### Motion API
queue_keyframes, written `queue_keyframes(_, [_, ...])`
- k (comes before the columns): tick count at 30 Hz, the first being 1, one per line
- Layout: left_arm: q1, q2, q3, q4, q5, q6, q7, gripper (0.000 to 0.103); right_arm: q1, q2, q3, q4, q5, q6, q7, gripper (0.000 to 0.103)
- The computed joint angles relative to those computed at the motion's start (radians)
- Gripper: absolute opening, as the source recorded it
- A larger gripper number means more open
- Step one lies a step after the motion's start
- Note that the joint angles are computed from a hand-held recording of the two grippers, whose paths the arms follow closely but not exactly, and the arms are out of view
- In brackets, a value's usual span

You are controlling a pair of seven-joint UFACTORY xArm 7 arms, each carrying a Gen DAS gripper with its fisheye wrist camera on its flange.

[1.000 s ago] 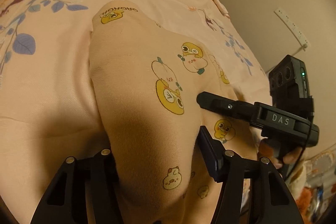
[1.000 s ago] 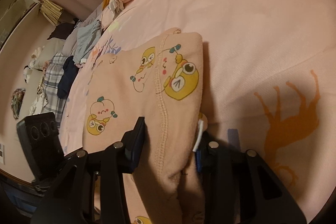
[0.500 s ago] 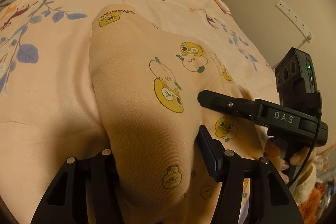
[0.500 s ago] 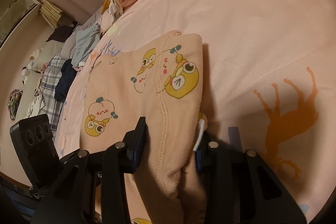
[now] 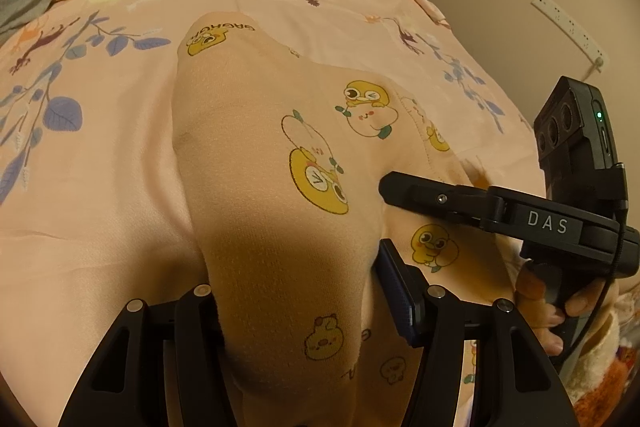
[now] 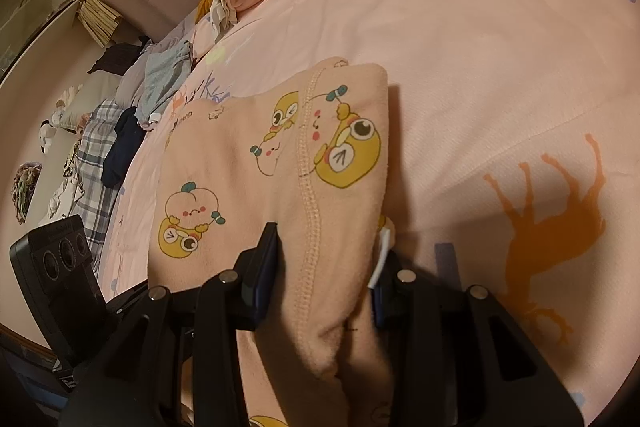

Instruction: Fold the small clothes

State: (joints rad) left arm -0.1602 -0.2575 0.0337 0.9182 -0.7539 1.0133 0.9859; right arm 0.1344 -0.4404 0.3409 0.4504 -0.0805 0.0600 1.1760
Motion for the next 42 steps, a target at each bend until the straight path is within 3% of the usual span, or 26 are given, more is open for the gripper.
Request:
queue_keyframes(15, [-0.003,0.003,0.003,-0.003,-0.007,-0.007,0.001,0.059,-0.044,-0.010,0.051,0.020,-0.054,0.048,0.038,0.036])
queue_keyframes(17, [0.000,0.004,0.004,0.012,0.006,0.009,0.006,0.056,-0.045,-0.014,0.051,0.018,-0.060,0.042,0.050,0.036])
queue_keyframes(22, [0.004,-0.010,0.007,0.038,0.017,0.032,0.019,0.034,-0.042,-0.045,0.048,-0.010,-0.058,-0.010,0.056,0.029])
queue_keyframes(25, [0.003,-0.043,0.021,0.042,0.001,0.039,0.065,0.029,-0.065,-0.103,0.077,-0.032,-0.051,-0.054,0.068,0.025])
queue_keyframes(28, [0.011,-0.076,0.062,0.069,-0.035,0.095,0.095,0.029,-0.093,-0.161,0.118,-0.016,-0.048,-0.061,0.070,0.024])
queue_keyframes(34, [0.078,-0.027,0.177,0.244,-0.159,0.316,0.116,0.029,-0.175,-0.215,0.217,0.047,-0.029,-0.216,0.036,0.023])
queue_keyframes(37, [0.124,0.010,0.177,0.323,-0.179,0.368,0.106,0.029,-0.243,-0.199,0.286,0.141,-0.021,-0.195,-0.007,0.023])
queue_keyframes(42, [0.194,0.055,0.173,0.394,-0.228,0.406,0.092,0.029,-0.259,-0.063,0.297,0.265,-0.020,-0.239,-0.091,0.023])
